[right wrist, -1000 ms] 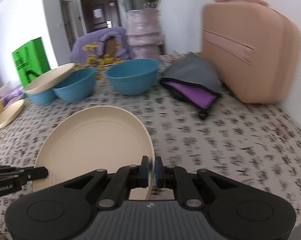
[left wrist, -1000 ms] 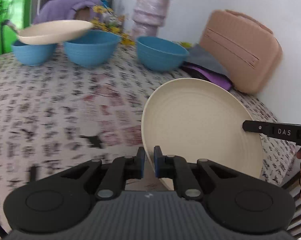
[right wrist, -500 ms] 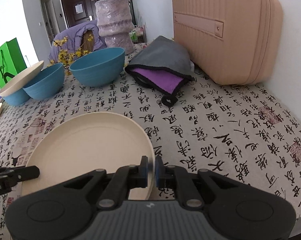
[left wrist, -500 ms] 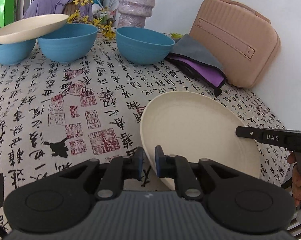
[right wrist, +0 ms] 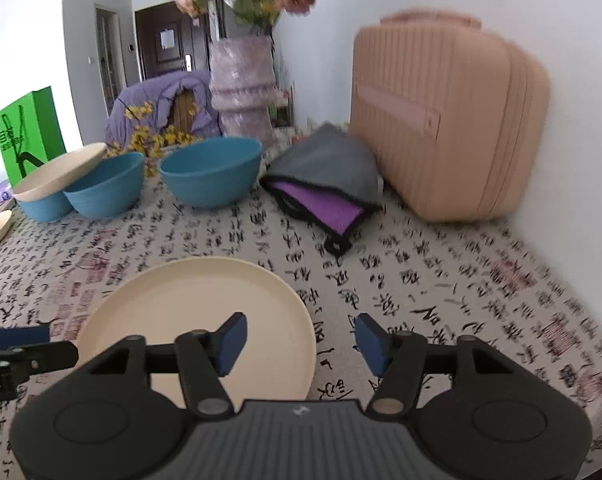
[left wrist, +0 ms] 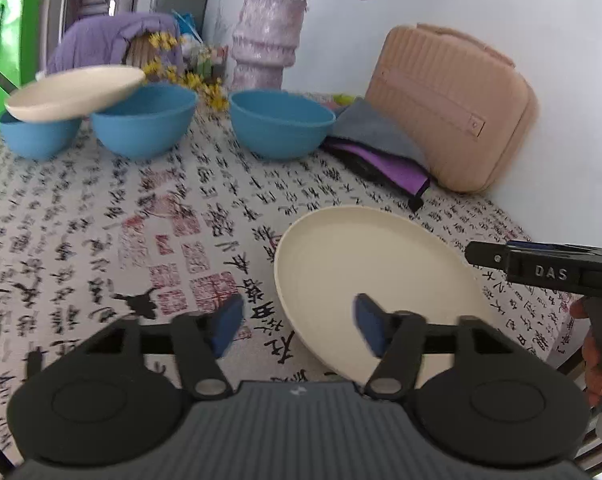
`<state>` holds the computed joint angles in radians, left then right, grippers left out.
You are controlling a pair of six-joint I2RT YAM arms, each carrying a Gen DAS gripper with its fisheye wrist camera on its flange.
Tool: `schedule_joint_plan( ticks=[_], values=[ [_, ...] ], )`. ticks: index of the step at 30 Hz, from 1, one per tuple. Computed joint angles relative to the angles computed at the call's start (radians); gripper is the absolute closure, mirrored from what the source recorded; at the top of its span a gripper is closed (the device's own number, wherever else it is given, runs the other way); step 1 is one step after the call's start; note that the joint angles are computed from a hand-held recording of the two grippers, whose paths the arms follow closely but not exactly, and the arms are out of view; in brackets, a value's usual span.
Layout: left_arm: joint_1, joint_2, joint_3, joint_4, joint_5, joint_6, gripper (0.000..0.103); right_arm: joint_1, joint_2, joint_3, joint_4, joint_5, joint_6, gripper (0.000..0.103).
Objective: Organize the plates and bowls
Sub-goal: 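Lower the cream plate onto the tablecloth and open both tools, then move both tools back toward the cream plate beside the mug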
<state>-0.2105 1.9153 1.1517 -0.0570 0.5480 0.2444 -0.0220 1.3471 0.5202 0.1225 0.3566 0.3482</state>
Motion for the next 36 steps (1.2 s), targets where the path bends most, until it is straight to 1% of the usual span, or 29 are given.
schedule_joint_plan(
  ticks=[1,2,3,4,5,7,9,10,12,14,16,19,23,26,28,29,30,32,34,36],
  values=[
    [0.013,-0.029,-0.028,0.015,0.011,-0.002,0.024,0.026,-0.029,-0.004,-0.022,0.031,0.008,0.030],
    [0.024,-0.054,-0.054,0.028,0.022,0.004,0.024,0.060,-0.061,-0.010,-0.043,0.071,0.015,0.026],
    [0.038,-0.084,-0.082,0.040,0.030,0.014,0.021,0.105,-0.096,-0.018,-0.063,0.120,0.027,0.020],
    [0.054,-0.115,-0.114,0.055,0.042,0.023,0.017,0.144,-0.125,-0.021,-0.087,0.163,0.040,0.016],
    [0.076,-0.154,-0.154,0.074,0.054,0.032,0.015,0.191,-0.157,-0.026,-0.111,0.212,0.055,0.016],
    [0.116,-0.219,-0.217,0.099,0.074,0.046,0.006,0.299,-0.211,-0.031,-0.166,0.311,0.104,0.015],
    [0.163,-0.295,-0.285,0.115,0.096,0.066,0.003,0.417,-0.257,-0.032,-0.223,0.400,0.168,0.013],
    [0.188,-0.329,-0.316,0.122,0.113,0.082,0.001,0.485,-0.274,-0.031,-0.249,0.450,0.205,0.009],
    [0.257,-0.411,-0.382,0.120,0.153,0.119,0.000,0.623,-0.282,-0.024,-0.292,0.551,0.278,0.004],
    [0.334,-0.479,-0.431,0.108,0.206,0.146,0.000,0.748,-0.253,0.000,-0.336,0.646,0.361,0.003],
    [0.418,-0.532,-0.458,0.071,0.254,0.171,0.000,0.857,-0.219,0.025,-0.367,0.707,0.432,0.002],
    [0.550,-0.582,-0.482,0.005,0.314,0.220,0.000,0.998,-0.149,0.074,-0.418,0.768,0.550,0.000],
    [0.724,-0.622,-0.504,-0.081,0.378,0.321,0.000,1.142,-0.026,0.135,-0.472,0.834,0.679,0.000],
    [0.859,-0.617,-0.507,-0.121,0.419,0.390,0.000,1.188,0.031,0.151,-0.453,0.839,0.704,0.000],
    [0.926,-0.608,-0.508,-0.114,0.435,0.412,0.000,1.216,0.070,0.166,-0.447,0.842,0.721,0.000],
    [0.961,-0.602,-0.510,-0.102,0.443,0.417,0.000,1.233,0.096,0.186,-0.467,0.850,0.741,0.000],
    [0.988,-0.593,-0.508,-0.098,0.451,0.424,0.000,1.252,0.125,0.207,-0.488,0.861,0.761,0.000],
    [1.039,-0.565,-0.491,-0.116,0.465,0.458,0.000,1.271,0.166,0.230,-0.485,0.879,0.753,0.000],
    [1.062,-0.545,-0.478,-0.119,0.463,0.471,0.000,1.287,0.210,0.262,-0.505,0.892,0.778,0.000],
    [1.077,-0.532,-0.473,-0.112,0.464,0.485,0.000,1.283,0.219,0.263,-0.467,0.880,0.761,0.000]
  ],
)
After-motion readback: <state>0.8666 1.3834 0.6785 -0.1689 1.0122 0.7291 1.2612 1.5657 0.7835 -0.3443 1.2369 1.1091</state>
